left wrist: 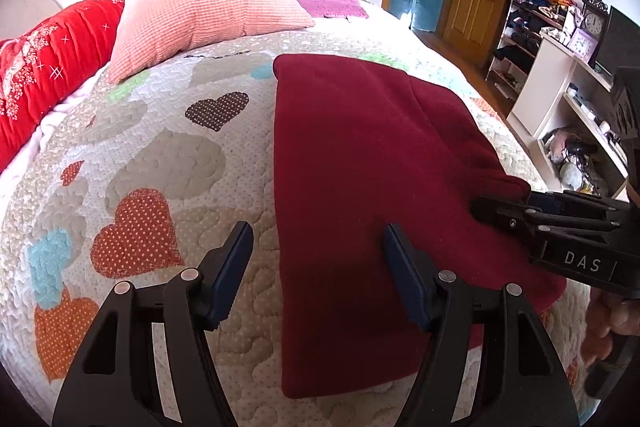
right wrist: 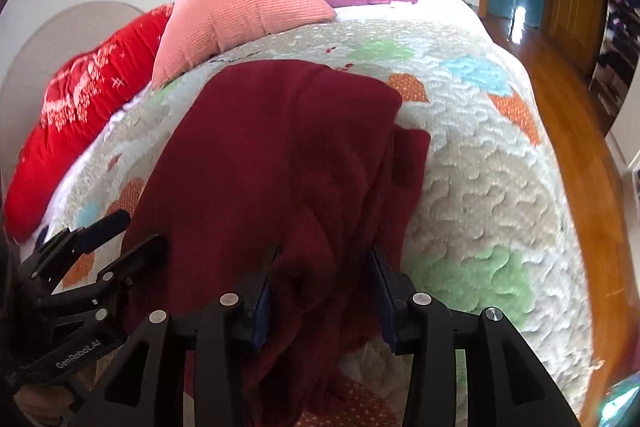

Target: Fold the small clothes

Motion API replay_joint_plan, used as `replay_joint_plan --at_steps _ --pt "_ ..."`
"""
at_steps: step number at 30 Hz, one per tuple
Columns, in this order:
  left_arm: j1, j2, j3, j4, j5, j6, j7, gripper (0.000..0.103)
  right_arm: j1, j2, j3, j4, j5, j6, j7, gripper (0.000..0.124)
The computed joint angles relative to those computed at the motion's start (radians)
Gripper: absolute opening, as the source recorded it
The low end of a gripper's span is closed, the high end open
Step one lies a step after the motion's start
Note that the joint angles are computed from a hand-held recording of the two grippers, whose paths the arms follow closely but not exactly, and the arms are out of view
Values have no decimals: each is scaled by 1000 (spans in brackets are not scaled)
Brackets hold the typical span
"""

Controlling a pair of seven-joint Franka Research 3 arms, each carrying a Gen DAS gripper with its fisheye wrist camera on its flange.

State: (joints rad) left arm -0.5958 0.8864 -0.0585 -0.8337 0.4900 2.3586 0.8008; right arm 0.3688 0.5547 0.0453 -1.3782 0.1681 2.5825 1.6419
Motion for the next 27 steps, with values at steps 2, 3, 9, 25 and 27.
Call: replay_joint_plan --at_steps 2,3,9,25,27 --pt "-5 -2 5 0 8 -5 -3 68 -3 -12 3 -17 13 10 6 41" --pt "-8 -3 7 0 11 -12 -2 68 -5 -20 5 -24 19 9 10 41" --pt "-22 -31 22 -31 49 -23 -24 68 -44 -96 45 -117 116 60 -25 46" --pt "112 -90 -91 -153 -102 123 -40 68 -59 -67 36 -87 161 53 -7 74" --pt "137 -71 -125 -137 -161 141 9 68 -60 -40 37 -52 159 36 -5 76"
